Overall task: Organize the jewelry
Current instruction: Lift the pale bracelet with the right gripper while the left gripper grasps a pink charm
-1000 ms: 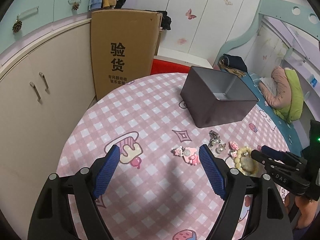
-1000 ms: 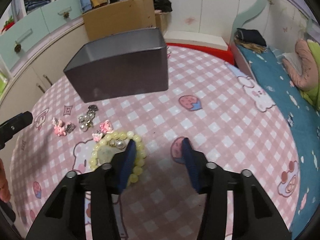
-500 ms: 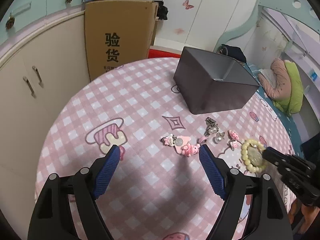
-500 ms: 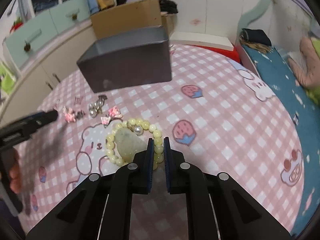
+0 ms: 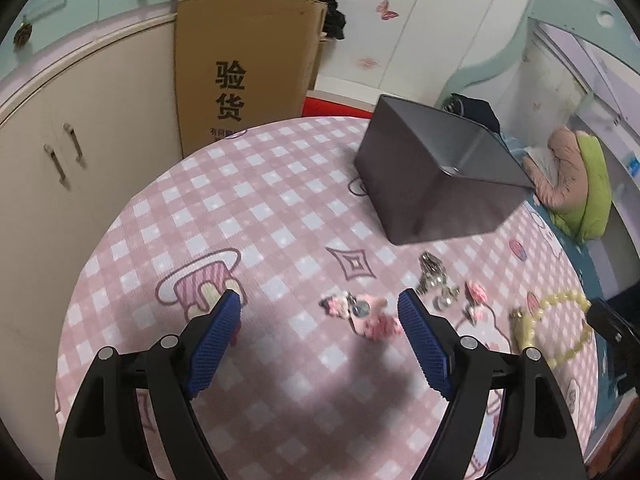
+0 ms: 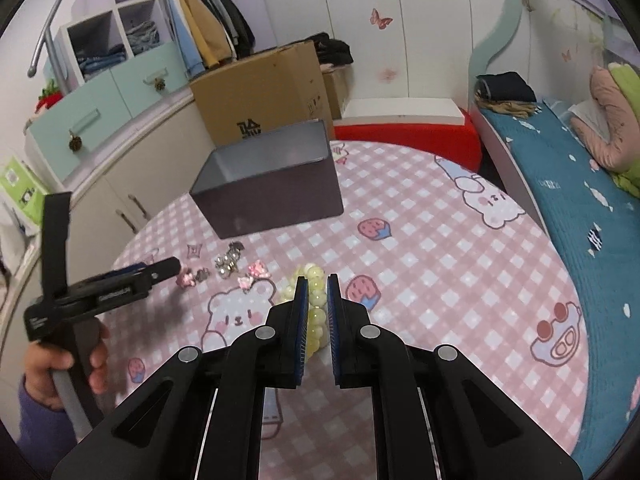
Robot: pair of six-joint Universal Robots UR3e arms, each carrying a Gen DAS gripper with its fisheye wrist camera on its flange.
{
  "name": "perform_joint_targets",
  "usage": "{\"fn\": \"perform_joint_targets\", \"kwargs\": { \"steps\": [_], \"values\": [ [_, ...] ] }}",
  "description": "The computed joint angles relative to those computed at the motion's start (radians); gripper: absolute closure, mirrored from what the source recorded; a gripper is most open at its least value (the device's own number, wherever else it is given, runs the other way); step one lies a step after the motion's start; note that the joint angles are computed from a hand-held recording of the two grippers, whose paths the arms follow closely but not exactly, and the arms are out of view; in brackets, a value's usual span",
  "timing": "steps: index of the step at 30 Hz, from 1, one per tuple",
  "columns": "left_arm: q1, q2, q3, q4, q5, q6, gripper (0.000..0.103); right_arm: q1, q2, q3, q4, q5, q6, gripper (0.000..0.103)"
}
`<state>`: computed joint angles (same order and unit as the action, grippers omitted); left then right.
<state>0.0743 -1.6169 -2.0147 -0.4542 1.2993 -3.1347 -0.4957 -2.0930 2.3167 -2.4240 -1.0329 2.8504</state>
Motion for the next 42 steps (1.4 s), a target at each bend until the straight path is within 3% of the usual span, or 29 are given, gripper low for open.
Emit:
{"fn": "perform_joint_targets", "kwargs": {
  "steps": [8, 10, 11, 14, 15, 17, 21, 24, 27, 35, 42],
  "values": [
    [-0.099, -0.070, 0.058, 0.027, 0.158, 0.038, 0.029, -0.040, -0.054, -0.014, 0.076, 0.053, -0.033, 0.093],
    [-0.117, -0.068, 0.040, 0.057, 0.203, 0.056, 0.042, -0.053, -0.063, -0.019, 0.096, 0.066, -0.043, 0.093],
    [-0.122, -0.067, 0.030, 0.071, 0.217, 0.073, 0.042, -0.054, -0.063, -0.022, 0.097, 0.067, -0.042, 0.093],
    [-0.106, -0.044, 0.010, 0.072, 0.205, 0.094, 0.057, -0.055, -0.059, -0.028, 0.100, 0.074, -0.040, 0.093],
    [-0.100, -0.037, 0.005, 0.070, 0.201, 0.100, 0.071, -0.055, -0.057, -0.028, 0.100, 0.078, -0.039, 0.093],
    [-0.087, -0.030, 0.004, 0.063, 0.195, 0.113, 0.077, -0.059, -0.061, -0.028, 0.111, 0.087, -0.042, 0.093],
    [-0.025, 0.006, -0.015, 0.029, 0.103, 0.136, 0.078, -0.063, -0.071, -0.029, 0.126, 0.095, -0.041, 0.093],
    [0.051, 0.064, -0.031, -0.037, -0.038, 0.164, 0.101, -0.074, -0.086, -0.037, 0.146, 0.110, -0.047, 0.093],
    [0.110, 0.104, -0.009, -0.139, -0.151, 0.195, 0.101, -0.080, -0.096, -0.049, 0.159, 0.122, -0.048, 0.093],
    [0.205, 0.159, 0.042, -0.305, -0.337, 0.225, 0.101, -0.087, -0.091, -0.125, 0.196, 0.161, -0.043, 0.093],
    [0.240, 0.208, 0.083, -0.393, -0.410, 0.244, 0.101, -0.089, -0.070, -0.185, 0.221, 0.201, -0.041, 0.093]
  ]
}}
